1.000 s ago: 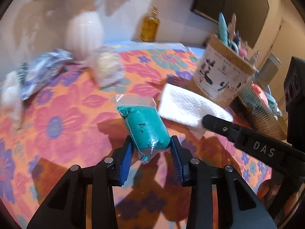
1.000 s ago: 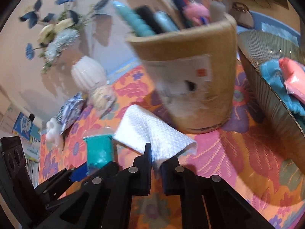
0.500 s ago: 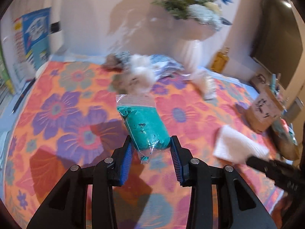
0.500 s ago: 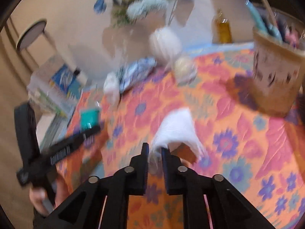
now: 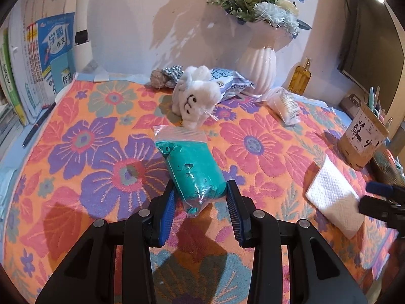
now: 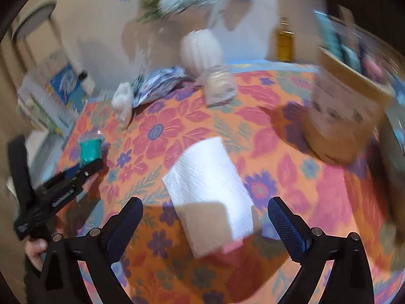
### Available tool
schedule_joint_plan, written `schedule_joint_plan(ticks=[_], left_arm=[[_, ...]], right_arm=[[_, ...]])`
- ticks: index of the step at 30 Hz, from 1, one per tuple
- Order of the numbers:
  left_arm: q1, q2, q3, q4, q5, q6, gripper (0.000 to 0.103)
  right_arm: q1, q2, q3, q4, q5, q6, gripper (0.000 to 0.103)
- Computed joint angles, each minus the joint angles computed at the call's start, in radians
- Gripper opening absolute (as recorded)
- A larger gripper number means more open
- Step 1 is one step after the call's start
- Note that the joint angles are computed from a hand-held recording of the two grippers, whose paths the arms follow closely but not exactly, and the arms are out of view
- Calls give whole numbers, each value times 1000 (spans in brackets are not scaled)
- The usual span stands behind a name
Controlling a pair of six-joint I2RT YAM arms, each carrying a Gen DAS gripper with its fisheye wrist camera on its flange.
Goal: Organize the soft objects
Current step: 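Lift the teal bag with the left tool while the right tool lifts the paper towel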
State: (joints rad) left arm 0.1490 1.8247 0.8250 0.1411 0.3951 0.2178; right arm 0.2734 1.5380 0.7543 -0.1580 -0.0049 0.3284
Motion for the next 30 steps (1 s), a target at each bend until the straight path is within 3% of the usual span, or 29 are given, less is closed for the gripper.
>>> schedule_joint_plan(ticks=[3, 7, 8, 10, 12, 17, 21, 24, 30], left_arm=[[7, 0, 1, -2, 14, 1, 35], [5, -6, -14, 24, 3, -11, 35], [6, -4, -11, 21, 7, -8, 35], [11, -1, -6, 14, 16, -7, 35], [15, -1, -4, 11, 25, -8, 35], [18, -3, -8, 15, 34, -5, 35], [15, -14, -21, 27, 33, -1, 35], [22, -29, -25, 17, 60, 8, 35], [56, -153, -45, -59, 205, -42, 35]], right_arm=[[47, 117, 80, 2, 114, -1, 99], [41, 191, 83, 62, 85, 22, 92], [43, 203, 86, 59, 90, 19, 80], [74, 219, 88, 53, 175, 11, 70], [84, 198, 62, 79, 183, 5, 46], [108, 167, 35, 108, 176, -26, 17], [104, 95, -20, 164, 91, -20, 12], [119, 40, -33, 158, 106, -19, 12], [100, -146, -76, 119, 106, -30, 12]])
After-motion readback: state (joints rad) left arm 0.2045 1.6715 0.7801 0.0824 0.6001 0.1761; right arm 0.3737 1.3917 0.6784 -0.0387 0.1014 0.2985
